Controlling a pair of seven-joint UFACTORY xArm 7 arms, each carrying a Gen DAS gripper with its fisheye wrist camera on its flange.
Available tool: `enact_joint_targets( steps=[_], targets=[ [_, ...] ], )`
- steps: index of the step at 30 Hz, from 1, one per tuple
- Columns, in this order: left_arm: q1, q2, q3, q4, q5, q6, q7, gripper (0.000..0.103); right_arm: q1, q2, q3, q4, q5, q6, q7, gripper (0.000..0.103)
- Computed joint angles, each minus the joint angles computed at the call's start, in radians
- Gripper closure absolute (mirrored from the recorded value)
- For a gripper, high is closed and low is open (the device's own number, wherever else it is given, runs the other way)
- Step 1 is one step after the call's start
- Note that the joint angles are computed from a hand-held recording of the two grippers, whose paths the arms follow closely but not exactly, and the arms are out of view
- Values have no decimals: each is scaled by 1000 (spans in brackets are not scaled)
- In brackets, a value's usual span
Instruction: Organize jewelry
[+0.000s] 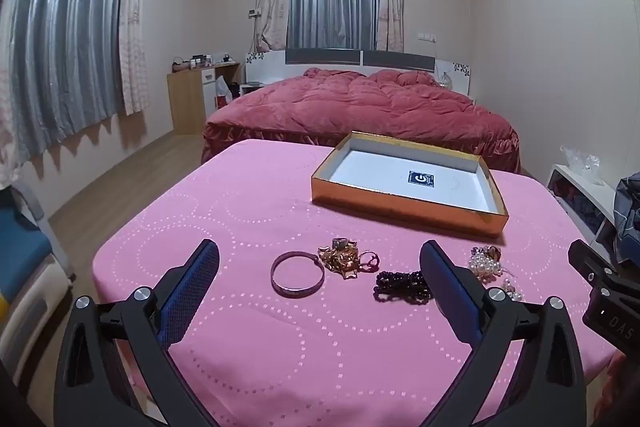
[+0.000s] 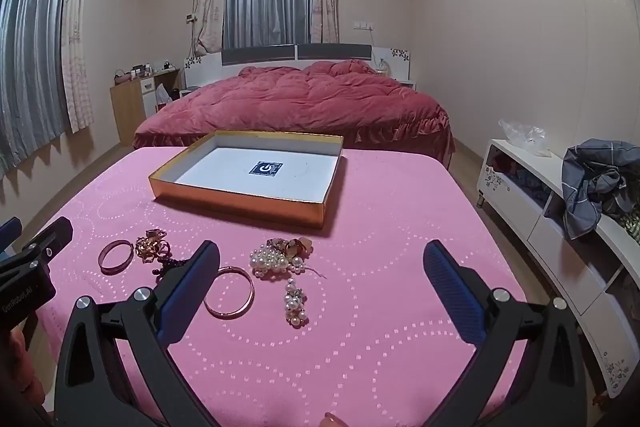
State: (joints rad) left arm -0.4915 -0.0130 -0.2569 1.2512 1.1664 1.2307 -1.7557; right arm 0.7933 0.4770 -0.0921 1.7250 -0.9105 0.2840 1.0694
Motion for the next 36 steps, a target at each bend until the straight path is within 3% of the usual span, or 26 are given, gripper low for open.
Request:
enact_joint_targets(
  steps=[36],
  targets=[
    [-1,0,0,4,3,2,6,5,1,1,5,5,24,4,-46,103]
  ],
)
